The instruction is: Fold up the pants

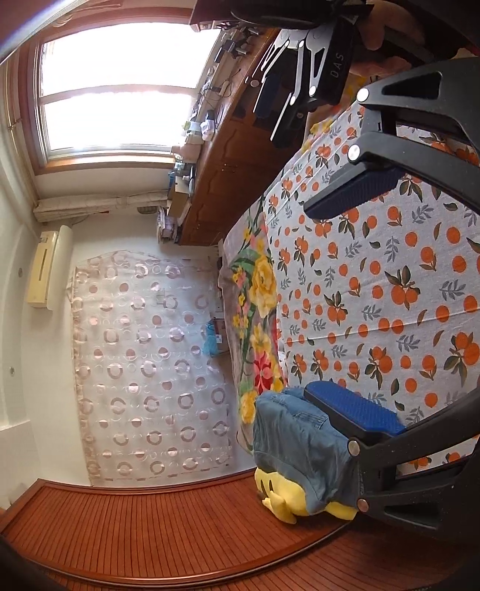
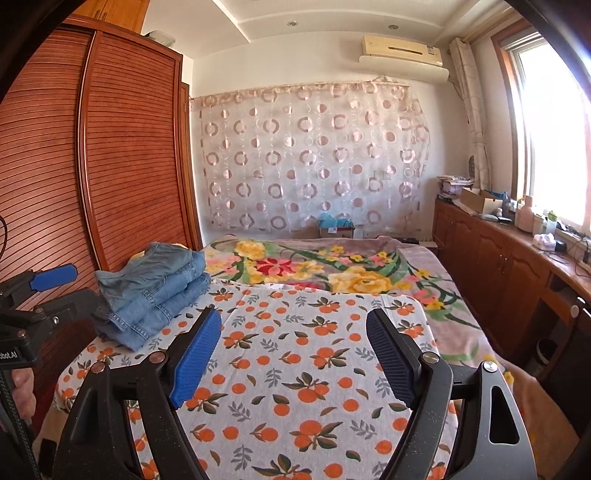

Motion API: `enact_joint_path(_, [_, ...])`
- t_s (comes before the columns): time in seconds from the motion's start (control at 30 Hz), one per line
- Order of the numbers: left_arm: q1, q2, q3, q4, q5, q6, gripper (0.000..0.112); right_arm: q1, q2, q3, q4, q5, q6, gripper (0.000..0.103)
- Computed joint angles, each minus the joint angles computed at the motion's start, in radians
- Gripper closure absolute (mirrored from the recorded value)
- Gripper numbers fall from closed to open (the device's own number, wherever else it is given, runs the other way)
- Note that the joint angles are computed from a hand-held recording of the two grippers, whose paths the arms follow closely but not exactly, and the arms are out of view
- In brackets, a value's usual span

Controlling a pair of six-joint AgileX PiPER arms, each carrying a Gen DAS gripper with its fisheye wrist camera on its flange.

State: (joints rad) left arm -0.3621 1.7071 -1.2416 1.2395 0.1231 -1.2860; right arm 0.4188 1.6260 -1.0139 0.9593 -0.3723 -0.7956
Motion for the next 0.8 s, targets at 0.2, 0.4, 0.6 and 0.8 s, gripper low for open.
enact_joint_path(0.2, [-0.005,-0.039,0.055,0.170,0.040,-0.179,0.023,0.033,-0.028,0.050,0.001,-0.049,0.019,0.021])
enact_joint_path(0.4, [-0.002,-0.051,0.107,0.294,0.061,-0.314,0.023,0.036,-0.032,0.066,0.003,-0.066,0.029,0.021])
enact_joint_path(0.6, [0.010,-0.038,0.112,0.306,0.052,-0.344,0.023,0.049,-0.029,0.063,0.056,-0.079,-0.012,0.021])
enact_joint_path(0.8, [0.016,-0.037,0.111,0.295,0.046,-0.336,0.023,0.045,-0.029,0.061,0.061,-0.068,-0.023,0.021])
